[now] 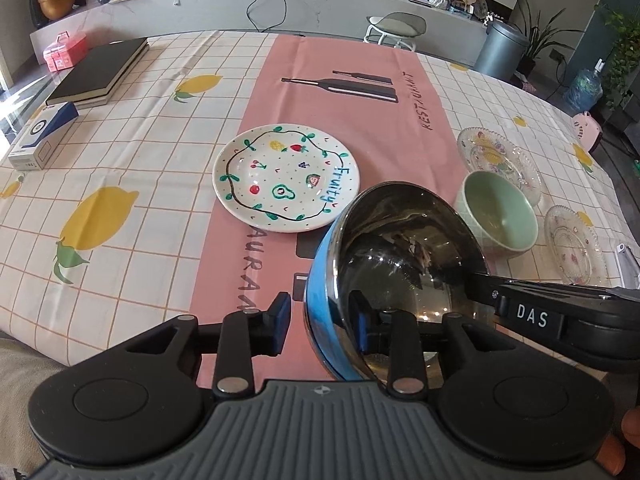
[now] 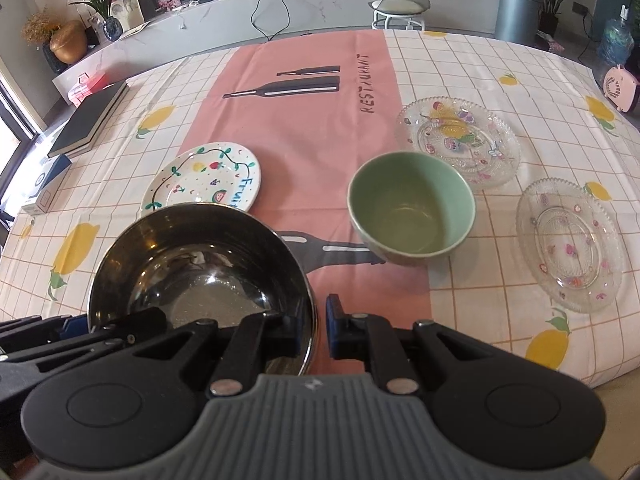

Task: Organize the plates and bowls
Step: 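Lift the blue steel bowl with both grippers and carry it over the orange steel bowl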

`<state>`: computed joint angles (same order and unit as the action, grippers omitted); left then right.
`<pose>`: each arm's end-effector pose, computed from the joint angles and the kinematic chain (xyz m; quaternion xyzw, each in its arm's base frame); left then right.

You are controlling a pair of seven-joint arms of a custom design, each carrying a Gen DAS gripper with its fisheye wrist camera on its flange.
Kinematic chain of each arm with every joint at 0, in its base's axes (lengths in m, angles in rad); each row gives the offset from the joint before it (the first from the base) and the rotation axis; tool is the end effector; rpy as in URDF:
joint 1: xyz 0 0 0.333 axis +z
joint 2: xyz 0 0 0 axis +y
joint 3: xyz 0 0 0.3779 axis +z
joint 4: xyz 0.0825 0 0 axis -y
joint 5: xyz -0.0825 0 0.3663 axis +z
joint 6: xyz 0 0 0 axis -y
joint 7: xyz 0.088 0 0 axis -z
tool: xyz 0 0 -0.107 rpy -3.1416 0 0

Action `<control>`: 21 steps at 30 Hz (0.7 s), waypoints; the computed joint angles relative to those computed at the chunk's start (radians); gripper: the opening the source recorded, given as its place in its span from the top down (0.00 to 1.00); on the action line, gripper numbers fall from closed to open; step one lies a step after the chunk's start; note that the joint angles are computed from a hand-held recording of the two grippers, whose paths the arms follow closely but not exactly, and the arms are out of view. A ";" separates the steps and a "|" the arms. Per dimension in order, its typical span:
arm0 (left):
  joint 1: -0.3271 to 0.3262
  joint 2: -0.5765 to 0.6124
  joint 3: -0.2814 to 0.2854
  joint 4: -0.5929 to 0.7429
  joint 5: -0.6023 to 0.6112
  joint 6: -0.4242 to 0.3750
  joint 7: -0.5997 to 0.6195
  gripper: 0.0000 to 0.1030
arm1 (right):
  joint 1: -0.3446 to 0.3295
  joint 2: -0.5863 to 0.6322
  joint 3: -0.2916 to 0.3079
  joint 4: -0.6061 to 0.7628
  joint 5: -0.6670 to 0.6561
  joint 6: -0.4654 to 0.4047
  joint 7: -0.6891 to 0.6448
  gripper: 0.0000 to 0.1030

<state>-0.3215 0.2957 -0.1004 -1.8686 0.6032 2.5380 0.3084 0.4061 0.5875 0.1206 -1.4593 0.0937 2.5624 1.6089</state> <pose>0.6008 -0.2696 0.4658 -0.8066 0.5269 -0.1916 0.1873 0.6784 0.3652 0.4597 -0.8002 0.5386 -0.0668 0.2552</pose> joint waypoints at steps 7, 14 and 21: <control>0.021 0.013 0.002 -0.030 -0.042 0.065 -0.021 0.39 | -0.016 0.028 0.013 0.023 0.039 -0.033 0.026 0.61; 0.068 0.009 -0.010 -0.111 -0.195 0.256 0.040 0.53 | -0.094 0.077 0.093 0.073 0.226 -0.130 -0.021 0.62; 0.031 -0.011 0.038 -0.136 -0.186 0.264 0.022 0.54 | -0.072 0.083 0.077 0.089 0.258 -0.140 -0.021 0.65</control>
